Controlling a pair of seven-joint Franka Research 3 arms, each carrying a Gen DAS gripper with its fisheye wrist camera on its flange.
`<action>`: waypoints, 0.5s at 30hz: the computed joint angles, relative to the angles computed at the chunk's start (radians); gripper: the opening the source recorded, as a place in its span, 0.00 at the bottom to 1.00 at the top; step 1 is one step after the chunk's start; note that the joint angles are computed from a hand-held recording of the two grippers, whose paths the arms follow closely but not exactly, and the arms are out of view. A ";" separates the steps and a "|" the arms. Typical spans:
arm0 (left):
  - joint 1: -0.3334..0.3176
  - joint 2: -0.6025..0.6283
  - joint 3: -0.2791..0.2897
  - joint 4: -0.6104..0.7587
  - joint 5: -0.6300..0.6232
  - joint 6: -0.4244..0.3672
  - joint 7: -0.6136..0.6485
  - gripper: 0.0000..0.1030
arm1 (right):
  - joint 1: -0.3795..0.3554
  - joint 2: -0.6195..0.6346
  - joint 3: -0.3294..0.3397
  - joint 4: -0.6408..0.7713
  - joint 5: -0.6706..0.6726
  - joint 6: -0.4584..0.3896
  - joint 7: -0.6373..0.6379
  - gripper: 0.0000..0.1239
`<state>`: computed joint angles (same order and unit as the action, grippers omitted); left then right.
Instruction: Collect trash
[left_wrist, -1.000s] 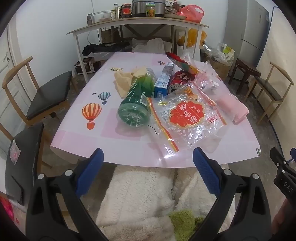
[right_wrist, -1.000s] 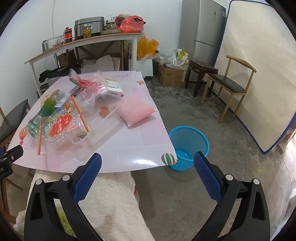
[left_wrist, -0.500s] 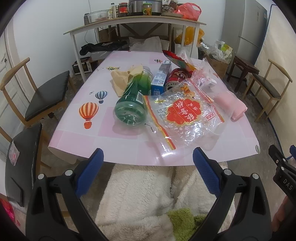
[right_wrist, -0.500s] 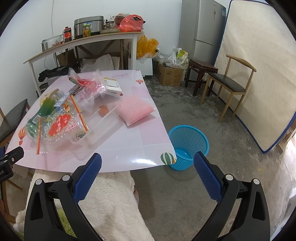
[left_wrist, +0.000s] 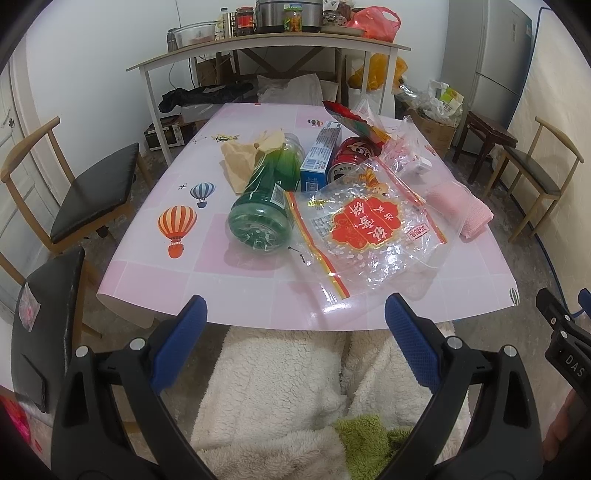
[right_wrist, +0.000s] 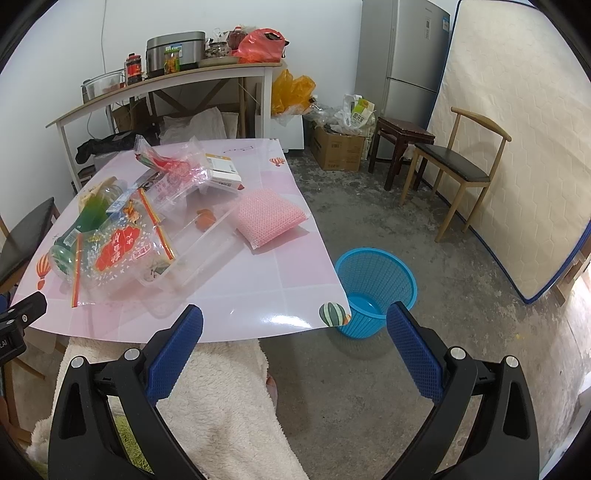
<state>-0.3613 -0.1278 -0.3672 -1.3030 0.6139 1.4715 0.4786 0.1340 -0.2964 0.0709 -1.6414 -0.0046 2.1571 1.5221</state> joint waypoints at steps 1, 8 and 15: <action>0.000 -0.001 0.001 -0.001 -0.001 0.000 0.000 0.90 | 0.000 0.000 0.001 -0.001 -0.002 0.000 0.001 0.78; -0.001 0.000 0.001 0.000 0.000 -0.002 -0.001 0.90 | 0.000 -0.001 0.001 -0.006 -0.004 0.004 0.004 0.78; 0.000 0.000 0.000 0.001 0.004 -0.005 0.001 0.90 | 0.000 -0.001 -0.001 -0.006 -0.003 0.004 0.001 0.78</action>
<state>-0.3617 -0.1274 -0.3667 -1.3017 0.6177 1.4669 0.4793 0.1342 -0.2973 0.0703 -1.6470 -0.0075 2.1610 1.5236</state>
